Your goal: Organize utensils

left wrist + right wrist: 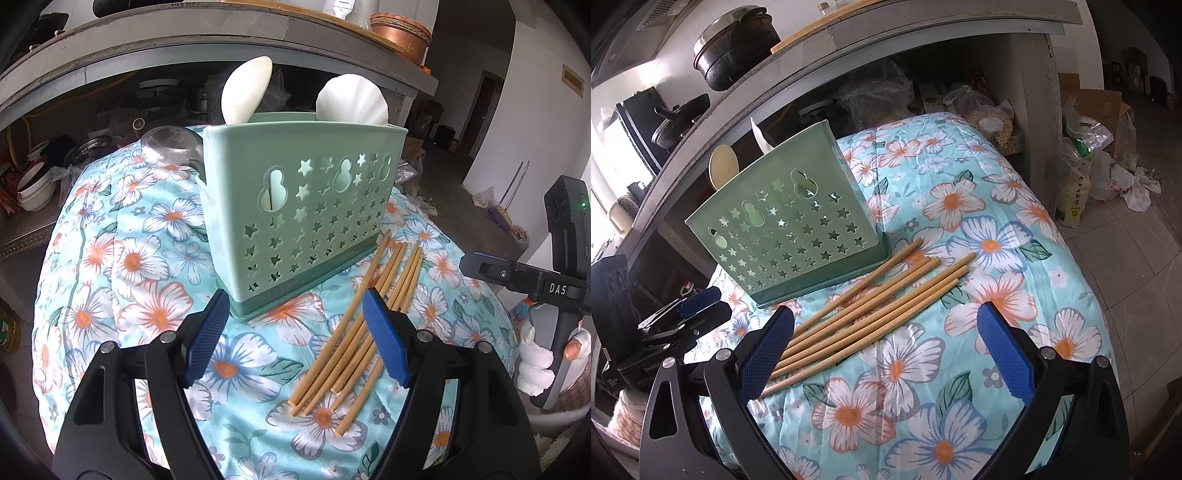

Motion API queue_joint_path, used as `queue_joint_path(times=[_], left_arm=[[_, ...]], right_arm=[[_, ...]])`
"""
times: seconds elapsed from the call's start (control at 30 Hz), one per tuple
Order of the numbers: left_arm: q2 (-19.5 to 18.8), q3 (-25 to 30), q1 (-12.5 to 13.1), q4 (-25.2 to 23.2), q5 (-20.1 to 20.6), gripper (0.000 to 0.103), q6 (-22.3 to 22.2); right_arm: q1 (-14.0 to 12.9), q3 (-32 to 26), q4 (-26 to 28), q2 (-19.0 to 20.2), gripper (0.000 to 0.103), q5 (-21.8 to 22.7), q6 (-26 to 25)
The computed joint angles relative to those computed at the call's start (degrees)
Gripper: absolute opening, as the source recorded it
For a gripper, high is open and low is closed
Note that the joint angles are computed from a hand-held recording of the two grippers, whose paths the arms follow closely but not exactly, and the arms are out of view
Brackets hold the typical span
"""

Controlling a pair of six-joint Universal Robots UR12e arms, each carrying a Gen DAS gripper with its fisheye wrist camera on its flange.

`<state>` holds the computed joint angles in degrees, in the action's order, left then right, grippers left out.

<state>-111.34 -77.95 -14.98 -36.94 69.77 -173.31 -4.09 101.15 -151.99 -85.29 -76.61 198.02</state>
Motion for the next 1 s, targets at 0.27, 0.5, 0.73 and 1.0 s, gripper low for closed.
queue_joint_path(times=[0.27,0.5,0.73,1.0], left_arm=[[0.00,-0.01,-0.05,-0.29,0.06,0.071,0.22],[-0.05,0.02,-0.10,-0.46,0.13,0.071,0.22],[-0.04,-0.18,-0.19,-0.54,0.22,0.077,0.28],[0.00,-0.20,-0.21,-0.59,0.27,0.077,0.30]], right_arm=[[-0.04,-0.02,0.04,0.00,0.097,0.08,-0.02],[-0.13,0.15,0.16,-0.09,0.097,0.30,0.09],[-0.13,0.17,0.22,0.01,0.097,0.42,0.23],[-0.03,0.22,0.15,0.00,0.097,0.30,0.31]])
